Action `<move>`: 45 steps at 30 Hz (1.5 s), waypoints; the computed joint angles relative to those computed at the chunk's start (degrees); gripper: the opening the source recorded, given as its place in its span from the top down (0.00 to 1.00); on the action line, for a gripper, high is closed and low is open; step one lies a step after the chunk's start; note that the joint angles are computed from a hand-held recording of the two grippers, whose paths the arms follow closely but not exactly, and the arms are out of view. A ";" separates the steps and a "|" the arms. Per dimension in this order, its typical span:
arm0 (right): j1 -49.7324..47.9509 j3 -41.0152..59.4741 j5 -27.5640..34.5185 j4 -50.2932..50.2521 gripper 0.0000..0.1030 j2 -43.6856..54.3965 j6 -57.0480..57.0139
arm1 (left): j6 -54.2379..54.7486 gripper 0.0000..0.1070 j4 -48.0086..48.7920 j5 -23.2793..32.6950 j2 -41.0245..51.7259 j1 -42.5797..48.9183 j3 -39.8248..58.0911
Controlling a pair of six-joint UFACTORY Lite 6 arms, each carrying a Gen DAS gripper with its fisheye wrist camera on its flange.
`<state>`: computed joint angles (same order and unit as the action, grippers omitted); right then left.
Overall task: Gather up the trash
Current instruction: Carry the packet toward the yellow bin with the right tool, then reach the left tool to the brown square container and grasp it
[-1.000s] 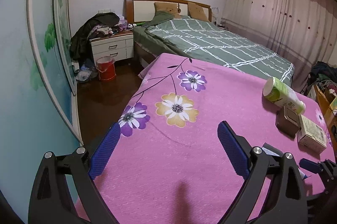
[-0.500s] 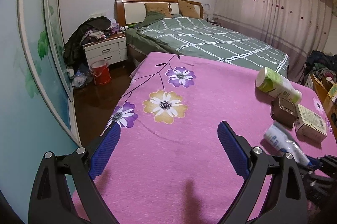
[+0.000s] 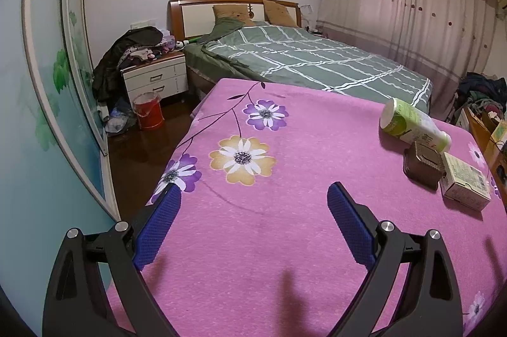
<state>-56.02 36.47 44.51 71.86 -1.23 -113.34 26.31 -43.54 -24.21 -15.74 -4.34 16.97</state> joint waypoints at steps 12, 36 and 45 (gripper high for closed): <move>-21.70 26.29 -7.54 0.17 0.67 29.68 -3.56 | 1.21 0.14 -1.56 -0.48 0.17 -1.35 0.05; 19.28 14.52 -15.46 25.69 0.42 16.41 -4.71 | 23.33 0.13 -22.16 6.66 14.43 -19.32 18.02; 15.55 18.90 -13.15 21.51 0.39 21.47 0.53 | 34.07 0.13 -29.94 7.85 35.17 -23.78 39.37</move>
<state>-40.47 55.37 31.35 93.37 20.24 -112.81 60.38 -73.48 -16.36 19.44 -28.12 56.33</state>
